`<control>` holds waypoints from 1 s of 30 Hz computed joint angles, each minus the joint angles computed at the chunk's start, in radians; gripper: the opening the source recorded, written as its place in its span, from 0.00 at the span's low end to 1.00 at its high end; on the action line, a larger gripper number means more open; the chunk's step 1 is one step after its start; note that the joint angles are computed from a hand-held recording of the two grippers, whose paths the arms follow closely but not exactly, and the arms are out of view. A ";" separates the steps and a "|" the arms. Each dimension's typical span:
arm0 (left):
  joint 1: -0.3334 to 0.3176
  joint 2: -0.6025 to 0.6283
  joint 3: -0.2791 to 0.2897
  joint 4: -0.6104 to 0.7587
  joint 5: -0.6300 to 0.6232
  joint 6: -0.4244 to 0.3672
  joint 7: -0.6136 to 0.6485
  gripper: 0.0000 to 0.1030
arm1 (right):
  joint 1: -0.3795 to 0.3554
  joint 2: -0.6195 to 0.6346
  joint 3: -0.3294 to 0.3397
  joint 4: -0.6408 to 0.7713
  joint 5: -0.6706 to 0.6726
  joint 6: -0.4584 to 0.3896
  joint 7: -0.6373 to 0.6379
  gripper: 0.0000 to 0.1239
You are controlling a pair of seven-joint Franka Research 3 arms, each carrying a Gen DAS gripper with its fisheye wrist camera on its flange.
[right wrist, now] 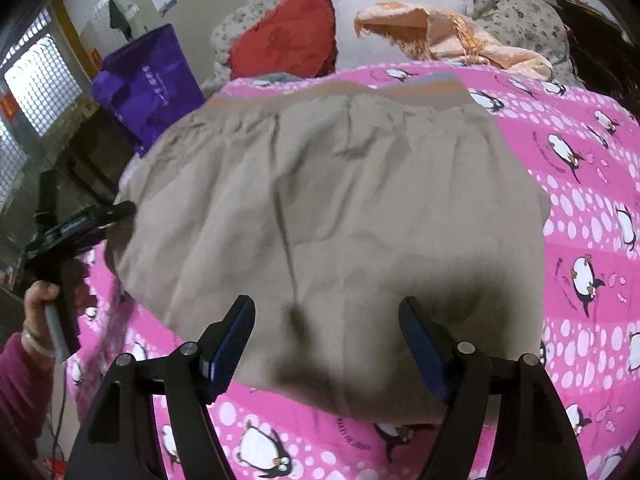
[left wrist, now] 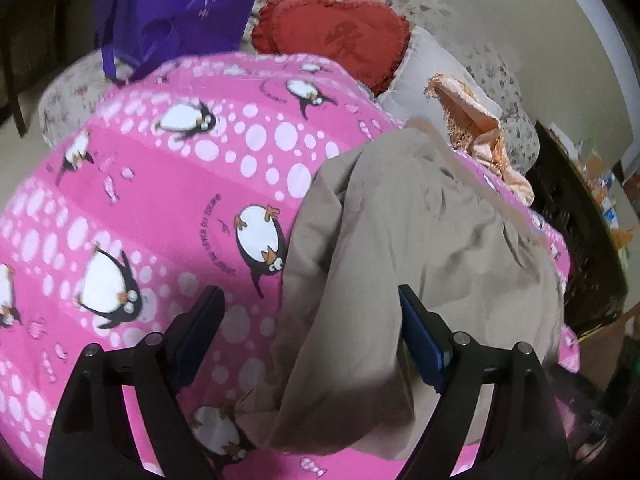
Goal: Fold large clothes
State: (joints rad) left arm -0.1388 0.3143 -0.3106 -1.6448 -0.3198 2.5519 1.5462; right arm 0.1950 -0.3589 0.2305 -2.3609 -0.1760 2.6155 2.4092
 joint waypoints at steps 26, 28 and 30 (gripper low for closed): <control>0.015 0.112 -0.047 0.091 -0.062 -0.007 0.037 0.85 | 0.030 0.060 -0.009 0.048 -0.035 0.053 -0.008 0.51; 0.016 0.115 -0.049 0.093 -0.063 -0.007 0.039 0.86 | 0.032 0.072 -0.012 0.055 -0.025 0.063 -0.020 0.51; 0.018 0.118 -0.052 0.092 -0.068 -0.003 0.044 0.88 | 0.030 0.083 -0.010 0.064 -0.027 0.064 -0.018 0.51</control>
State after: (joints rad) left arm -0.1213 0.4327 -0.3622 -1.5526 -0.3877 2.5490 1.5899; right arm 0.2246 -0.2759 0.2203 -2.2964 -0.2030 2.6799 2.3917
